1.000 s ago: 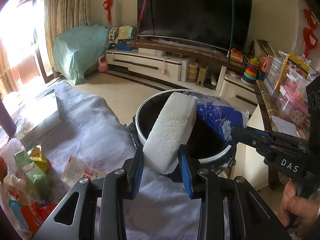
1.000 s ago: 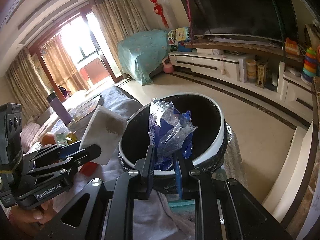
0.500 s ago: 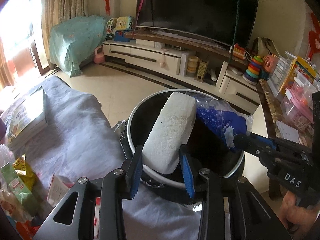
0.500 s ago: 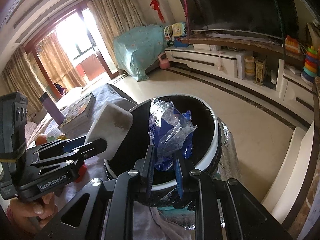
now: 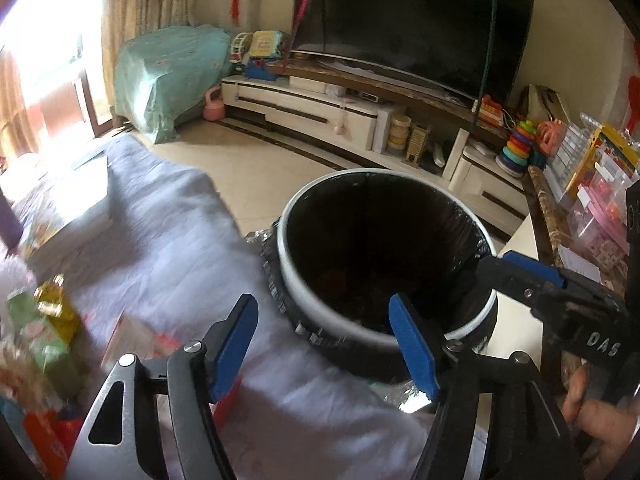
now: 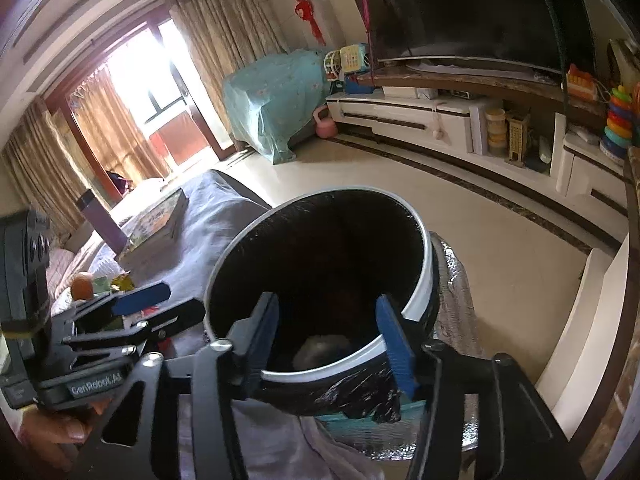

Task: Collect trash
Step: 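Move both open tools back over the trash pile on the table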

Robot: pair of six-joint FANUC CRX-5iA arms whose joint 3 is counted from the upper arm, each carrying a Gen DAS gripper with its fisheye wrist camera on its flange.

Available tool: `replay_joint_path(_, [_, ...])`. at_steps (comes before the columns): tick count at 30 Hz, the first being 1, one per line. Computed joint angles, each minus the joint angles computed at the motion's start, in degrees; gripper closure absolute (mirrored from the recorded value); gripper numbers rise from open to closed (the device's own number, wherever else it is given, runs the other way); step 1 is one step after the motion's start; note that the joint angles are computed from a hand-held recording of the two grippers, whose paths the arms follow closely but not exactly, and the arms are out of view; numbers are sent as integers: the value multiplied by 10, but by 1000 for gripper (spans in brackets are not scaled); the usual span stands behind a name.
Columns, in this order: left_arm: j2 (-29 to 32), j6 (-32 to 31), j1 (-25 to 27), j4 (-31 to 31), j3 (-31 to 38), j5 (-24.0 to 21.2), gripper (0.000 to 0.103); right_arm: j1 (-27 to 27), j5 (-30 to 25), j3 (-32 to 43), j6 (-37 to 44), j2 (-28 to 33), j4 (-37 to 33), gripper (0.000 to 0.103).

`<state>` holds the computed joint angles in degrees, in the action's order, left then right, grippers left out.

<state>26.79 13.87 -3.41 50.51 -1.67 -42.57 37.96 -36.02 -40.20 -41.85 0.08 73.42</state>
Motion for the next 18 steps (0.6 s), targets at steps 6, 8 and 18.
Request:
replay_joint_path(6, [-47,-51,29,56,-80,9,33,8,0,-8,-70,2,61,14])
replay_joint_path(8, [-62,-65,41,72,-103,6,33,19,-5,-2,-67,8,57,14])
replay_joint_path(18, [-121,-119,106,116,-183,-20,32,48,-9,20,-81,29,78,13])
